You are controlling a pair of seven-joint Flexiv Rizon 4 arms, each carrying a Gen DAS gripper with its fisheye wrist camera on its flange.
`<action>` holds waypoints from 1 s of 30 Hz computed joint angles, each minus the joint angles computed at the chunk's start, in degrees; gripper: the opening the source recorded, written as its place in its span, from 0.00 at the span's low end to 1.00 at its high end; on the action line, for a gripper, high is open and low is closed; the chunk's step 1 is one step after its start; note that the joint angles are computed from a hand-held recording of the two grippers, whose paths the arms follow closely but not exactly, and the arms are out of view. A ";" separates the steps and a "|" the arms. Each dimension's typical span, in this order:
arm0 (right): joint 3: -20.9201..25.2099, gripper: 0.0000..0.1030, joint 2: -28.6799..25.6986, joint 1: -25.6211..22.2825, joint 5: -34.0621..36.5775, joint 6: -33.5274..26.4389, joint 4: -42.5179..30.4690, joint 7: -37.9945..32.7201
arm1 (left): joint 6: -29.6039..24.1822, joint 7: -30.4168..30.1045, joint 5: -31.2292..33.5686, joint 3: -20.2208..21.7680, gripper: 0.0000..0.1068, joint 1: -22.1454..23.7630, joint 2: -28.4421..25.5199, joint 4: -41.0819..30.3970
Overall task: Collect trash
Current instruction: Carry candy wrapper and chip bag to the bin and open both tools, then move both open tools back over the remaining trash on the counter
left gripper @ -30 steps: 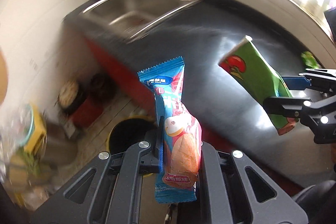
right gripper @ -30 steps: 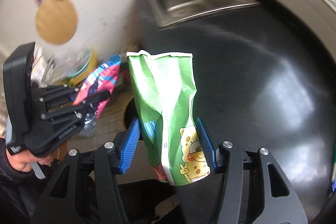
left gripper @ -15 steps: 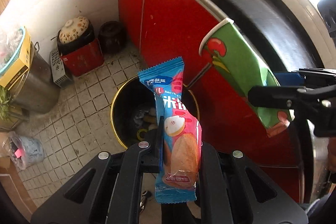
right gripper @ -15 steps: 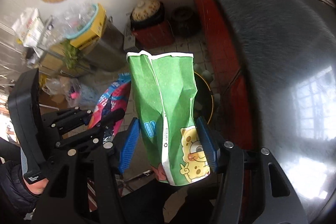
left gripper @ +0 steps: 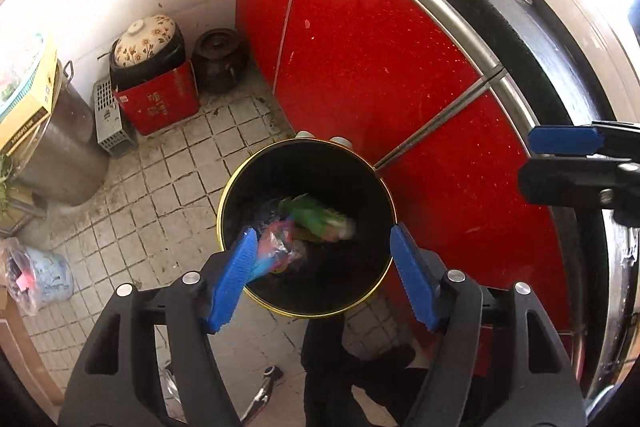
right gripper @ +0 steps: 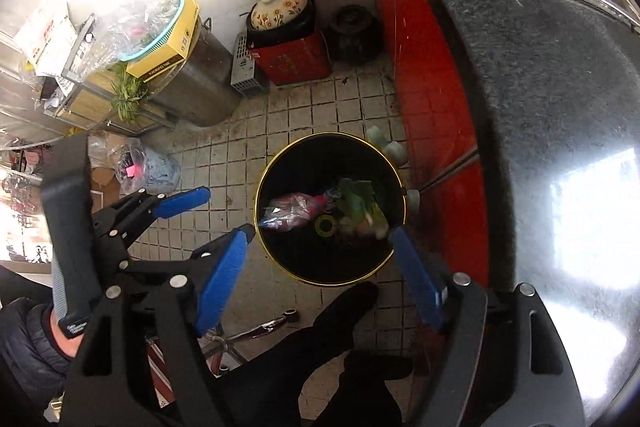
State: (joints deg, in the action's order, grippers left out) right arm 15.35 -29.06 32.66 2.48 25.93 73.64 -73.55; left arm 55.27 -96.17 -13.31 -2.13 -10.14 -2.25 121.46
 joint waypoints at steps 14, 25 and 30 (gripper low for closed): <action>-2.39 0.78 24.00 -7.00 -5.15 9.48 20.99 11.03 | -10.32 1.71 8.82 -5.62 0.82 -5.26 -3.51 -19.65; -3.49 0.80 57.60 -24.58 -17.26 2.46 45.16 30.12 | -21.90 10.64 7.63 -11.83 0.84 -20.92 -24.69 -54.19; -5.14 0.80 69.92 -31.55 -17.35 -3.20 50.75 32.71 | -29.16 12.94 8.67 -10.63 0.84 -29.12 -34.61 -71.50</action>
State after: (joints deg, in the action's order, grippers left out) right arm 10.21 40.85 1.12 -14.86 22.72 124.39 -40.85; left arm 26.12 -83.23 -4.64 -12.76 -39.26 -36.86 49.96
